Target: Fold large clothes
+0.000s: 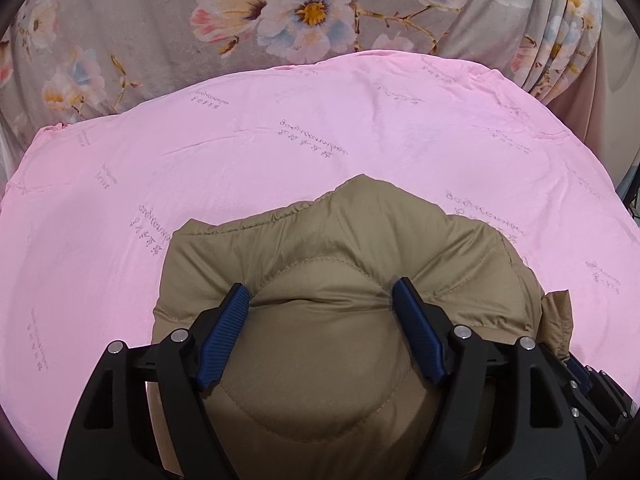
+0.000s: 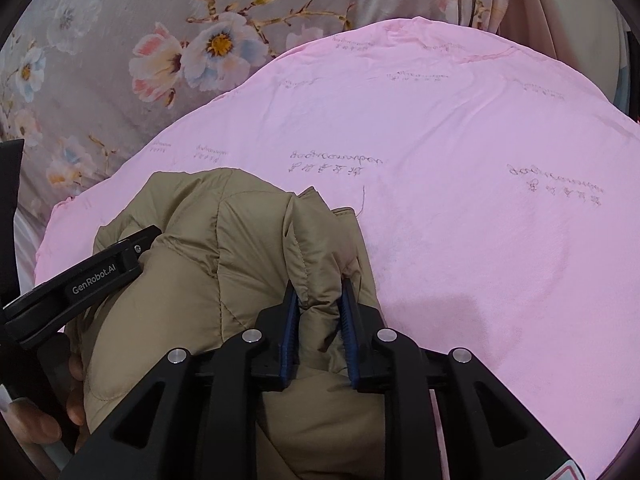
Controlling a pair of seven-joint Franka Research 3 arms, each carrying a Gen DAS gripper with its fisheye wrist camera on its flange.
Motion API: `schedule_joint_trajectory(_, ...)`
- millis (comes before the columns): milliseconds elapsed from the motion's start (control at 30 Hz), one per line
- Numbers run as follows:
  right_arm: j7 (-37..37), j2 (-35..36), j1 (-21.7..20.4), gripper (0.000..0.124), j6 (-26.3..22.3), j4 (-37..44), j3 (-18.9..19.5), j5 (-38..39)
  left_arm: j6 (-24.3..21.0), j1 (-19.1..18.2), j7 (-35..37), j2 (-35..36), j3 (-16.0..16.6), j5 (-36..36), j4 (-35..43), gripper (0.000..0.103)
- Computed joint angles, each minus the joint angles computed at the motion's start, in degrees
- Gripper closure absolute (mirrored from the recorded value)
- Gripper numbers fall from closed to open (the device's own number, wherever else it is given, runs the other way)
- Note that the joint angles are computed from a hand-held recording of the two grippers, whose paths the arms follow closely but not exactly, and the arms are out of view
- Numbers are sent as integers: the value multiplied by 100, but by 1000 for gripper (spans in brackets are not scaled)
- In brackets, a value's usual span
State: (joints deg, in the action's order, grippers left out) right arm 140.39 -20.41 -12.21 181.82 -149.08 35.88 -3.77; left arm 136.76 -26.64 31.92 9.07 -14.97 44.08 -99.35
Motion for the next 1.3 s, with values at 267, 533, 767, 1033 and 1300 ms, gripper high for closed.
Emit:
schedule_joint_trajectory(267,-138,70,103,106,166,-57,-103,210,-146,-84,-142,81,17,263,73,30)
schedule_joint_trajectory(533,-938,118,1464,106,280,-204,-1422,993,-225,-81,-23,99,5,138,141,30)
schedule_joint_trajectory(767,-532,-1259,663,97,-618,-213,-830,591,-175,193,467,-617,-75,-782,-287,30)
schedule_joint_trajectory(1033,-1262,207,1658,112,-1059,817,-1754,394,-427,299,342,-497,-147,-811,-133,28)
schedule_joint_trajectory(1300,-1848,663,2772,117,-378,676,-2790,1157,-431,218,176,-279,-100,-443,-26,23)
